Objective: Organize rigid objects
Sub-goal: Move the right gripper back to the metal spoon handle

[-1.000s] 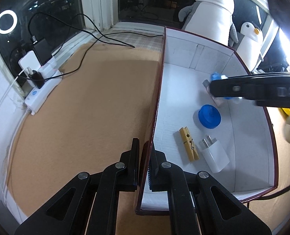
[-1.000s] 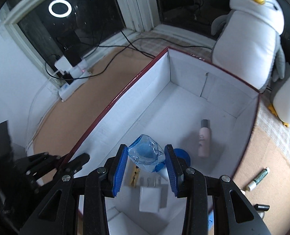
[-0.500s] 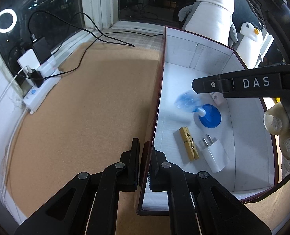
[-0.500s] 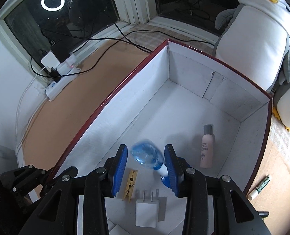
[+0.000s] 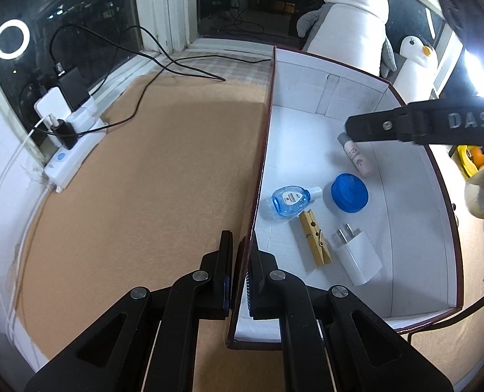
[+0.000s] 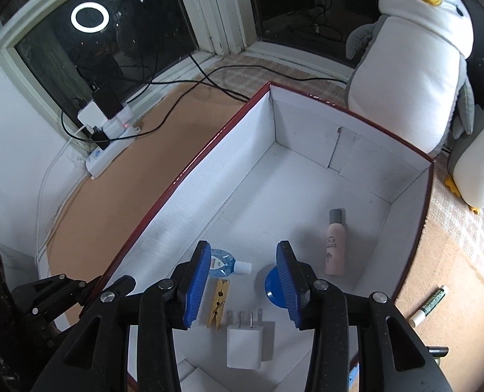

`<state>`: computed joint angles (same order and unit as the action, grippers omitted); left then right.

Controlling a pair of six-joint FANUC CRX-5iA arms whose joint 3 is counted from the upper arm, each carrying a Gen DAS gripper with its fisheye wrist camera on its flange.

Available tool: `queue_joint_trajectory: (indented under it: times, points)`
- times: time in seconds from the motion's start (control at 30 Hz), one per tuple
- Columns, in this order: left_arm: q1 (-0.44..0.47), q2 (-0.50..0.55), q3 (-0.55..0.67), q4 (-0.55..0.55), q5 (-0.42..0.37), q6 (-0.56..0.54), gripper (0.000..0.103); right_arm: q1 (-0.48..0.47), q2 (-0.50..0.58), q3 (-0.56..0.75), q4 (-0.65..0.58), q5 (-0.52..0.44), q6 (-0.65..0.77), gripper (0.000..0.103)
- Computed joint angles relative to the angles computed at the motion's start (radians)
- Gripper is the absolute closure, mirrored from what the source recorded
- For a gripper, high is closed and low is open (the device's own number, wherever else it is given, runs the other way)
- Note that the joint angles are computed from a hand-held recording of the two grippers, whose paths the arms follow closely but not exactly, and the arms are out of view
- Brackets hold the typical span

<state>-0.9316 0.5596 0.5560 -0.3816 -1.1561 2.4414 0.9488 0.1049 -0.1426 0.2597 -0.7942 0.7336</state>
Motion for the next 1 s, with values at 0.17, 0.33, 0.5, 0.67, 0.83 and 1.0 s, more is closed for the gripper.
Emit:
queue_joint_trajectory:
  times: [0.17,0.33,0.5,0.67,0.83,1.0]
  points:
    - [-0.003,0.001,0.005,-0.004,-0.009,0.0,0.097,0.007,-0.048,-0.048,0.033,0.023,-0.046,0.062]
    - [-0.006,0.006,0.016,-0.007,-0.026,-0.002,0.097,0.014,-0.117,-0.119,0.081,0.042,-0.105,0.061]
    - [-0.011,0.015,0.035,-0.007,-0.048,-0.006,0.097,0.017,-0.203,-0.213,0.137,0.061,-0.188,0.058]
    - [-0.017,0.027,0.056,-0.009,-0.075,-0.001,0.094,0.022,-0.293,-0.314,0.195,0.051,-0.271,0.054]
    - [-0.026,0.048,0.095,-0.015,-0.115,-0.011,0.088,0.01,-0.39,-0.419,0.205,0.033,-0.33,0.054]
    - [-0.036,0.08,0.149,-0.026,-0.171,-0.021,0.084,-0.02,-0.475,-0.521,0.183,0.01,-0.377,0.054]
